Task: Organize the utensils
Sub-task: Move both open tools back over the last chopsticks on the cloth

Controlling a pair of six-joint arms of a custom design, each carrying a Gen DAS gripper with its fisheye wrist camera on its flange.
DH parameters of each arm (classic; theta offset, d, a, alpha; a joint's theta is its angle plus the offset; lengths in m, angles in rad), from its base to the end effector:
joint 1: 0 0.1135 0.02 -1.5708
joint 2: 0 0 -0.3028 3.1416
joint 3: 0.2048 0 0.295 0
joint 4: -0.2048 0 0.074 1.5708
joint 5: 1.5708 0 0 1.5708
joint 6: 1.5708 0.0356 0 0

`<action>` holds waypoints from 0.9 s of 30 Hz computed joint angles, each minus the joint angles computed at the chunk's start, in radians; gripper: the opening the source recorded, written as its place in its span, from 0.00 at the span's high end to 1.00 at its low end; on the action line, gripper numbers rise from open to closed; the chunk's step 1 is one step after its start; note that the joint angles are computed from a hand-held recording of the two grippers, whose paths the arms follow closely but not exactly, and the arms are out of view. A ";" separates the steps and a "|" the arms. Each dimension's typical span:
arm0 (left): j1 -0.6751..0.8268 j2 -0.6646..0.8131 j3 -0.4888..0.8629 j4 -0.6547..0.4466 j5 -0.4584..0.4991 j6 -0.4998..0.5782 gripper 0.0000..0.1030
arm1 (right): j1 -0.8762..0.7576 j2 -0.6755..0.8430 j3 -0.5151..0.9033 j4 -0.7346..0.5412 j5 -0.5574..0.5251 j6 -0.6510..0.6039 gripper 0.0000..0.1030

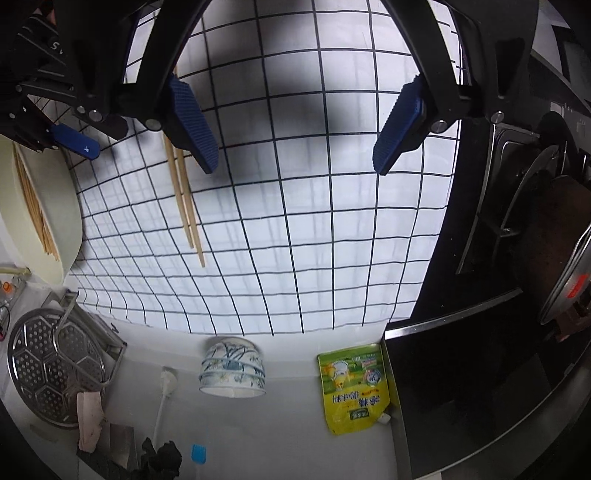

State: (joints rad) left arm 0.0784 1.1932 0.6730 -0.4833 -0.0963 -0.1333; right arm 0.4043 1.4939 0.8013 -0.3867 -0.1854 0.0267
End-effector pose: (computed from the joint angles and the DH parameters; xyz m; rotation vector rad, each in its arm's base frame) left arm 0.2466 0.0228 0.2112 -0.3074 2.5520 0.1032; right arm 0.2813 0.1275 0.1811 -0.5632 2.6155 0.3864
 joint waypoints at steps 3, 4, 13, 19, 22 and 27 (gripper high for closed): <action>0.026 0.023 -0.009 0.019 0.026 0.052 0.19 | 0.034 0.030 -0.016 0.032 0.036 0.033 0.56; 0.033 0.029 -0.011 0.024 0.033 0.064 0.19 | 0.044 0.039 -0.020 0.042 0.045 0.046 0.56; 0.102 0.066 -0.023 0.062 0.094 0.161 0.19 | 0.126 0.090 -0.051 0.108 0.182 0.113 0.56; 0.110 0.080 -0.024 0.074 0.115 0.180 0.19 | 0.163 0.097 -0.060 0.126 0.241 0.114 0.56; 0.102 0.088 -0.028 0.082 0.121 0.184 0.19 | 0.171 0.092 -0.068 0.141 0.242 0.106 0.73; 0.056 0.102 -0.034 0.094 0.117 0.157 0.19 | 0.138 0.083 -0.076 0.152 0.199 0.075 0.94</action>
State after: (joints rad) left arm 0.1344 1.2951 0.6389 -0.3892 0.0207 0.0240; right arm 0.5420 1.5772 0.7254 -0.2342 0.0140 0.1012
